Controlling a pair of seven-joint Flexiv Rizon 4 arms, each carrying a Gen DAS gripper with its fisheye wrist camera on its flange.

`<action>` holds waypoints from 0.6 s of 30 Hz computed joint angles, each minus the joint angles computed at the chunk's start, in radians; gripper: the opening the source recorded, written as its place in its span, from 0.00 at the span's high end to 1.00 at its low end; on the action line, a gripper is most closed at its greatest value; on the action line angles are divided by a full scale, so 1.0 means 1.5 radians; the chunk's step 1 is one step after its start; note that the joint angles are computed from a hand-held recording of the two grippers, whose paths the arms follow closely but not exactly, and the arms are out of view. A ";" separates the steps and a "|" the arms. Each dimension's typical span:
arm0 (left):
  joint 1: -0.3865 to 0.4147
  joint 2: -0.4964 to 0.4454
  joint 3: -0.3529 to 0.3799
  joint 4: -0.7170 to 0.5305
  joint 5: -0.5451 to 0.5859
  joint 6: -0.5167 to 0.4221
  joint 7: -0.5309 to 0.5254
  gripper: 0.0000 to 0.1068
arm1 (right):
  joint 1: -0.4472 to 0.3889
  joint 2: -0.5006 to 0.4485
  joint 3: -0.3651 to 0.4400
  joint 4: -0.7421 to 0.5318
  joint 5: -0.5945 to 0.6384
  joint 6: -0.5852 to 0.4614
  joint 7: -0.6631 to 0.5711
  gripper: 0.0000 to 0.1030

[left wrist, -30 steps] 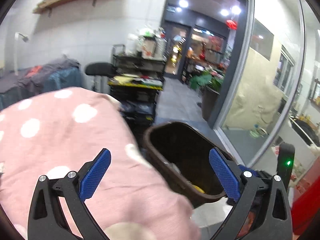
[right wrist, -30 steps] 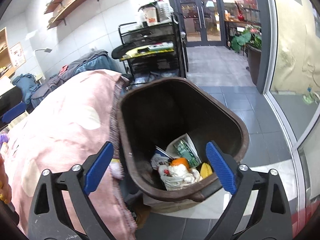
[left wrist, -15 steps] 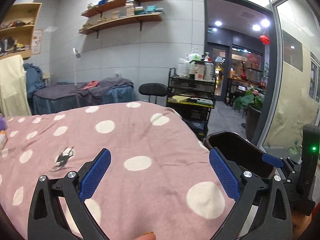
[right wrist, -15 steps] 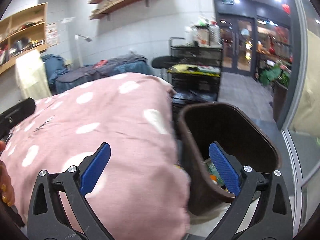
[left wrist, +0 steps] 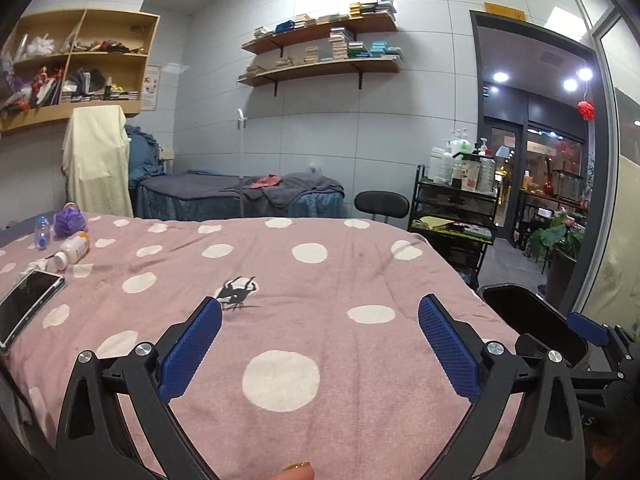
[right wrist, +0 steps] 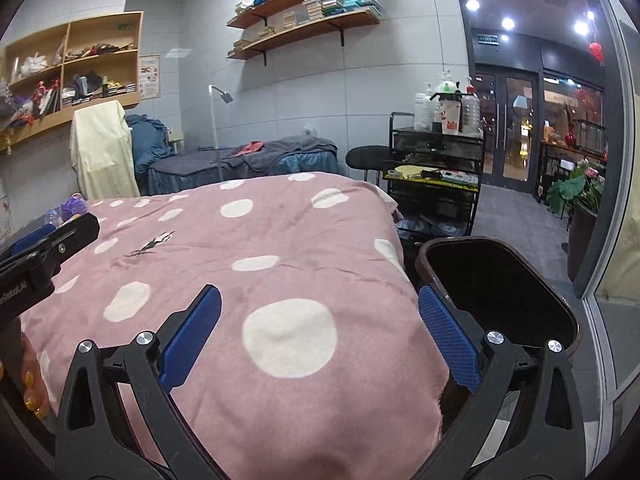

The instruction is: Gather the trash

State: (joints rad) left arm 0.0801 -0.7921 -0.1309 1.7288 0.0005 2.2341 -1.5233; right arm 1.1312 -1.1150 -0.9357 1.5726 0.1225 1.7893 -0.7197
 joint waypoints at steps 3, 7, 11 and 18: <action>-0.033 0.003 0.037 0.025 -0.045 0.045 0.015 0.09 | 0.029 -0.008 -0.019 0.020 0.016 0.014 0.001 0.06; -0.040 0.005 0.043 0.050 -0.057 0.082 0.023 0.09 | 0.037 0.008 -0.002 0.035 0.024 0.029 -0.021 0.06; -0.022 0.008 0.027 0.065 -0.036 0.108 0.002 0.09 | 0.058 -0.002 -0.021 0.043 0.051 0.038 -0.032 0.06; -0.027 0.008 0.031 0.069 -0.039 0.135 0.003 0.09 | 0.074 -0.007 -0.037 0.048 0.078 0.044 -0.055 0.06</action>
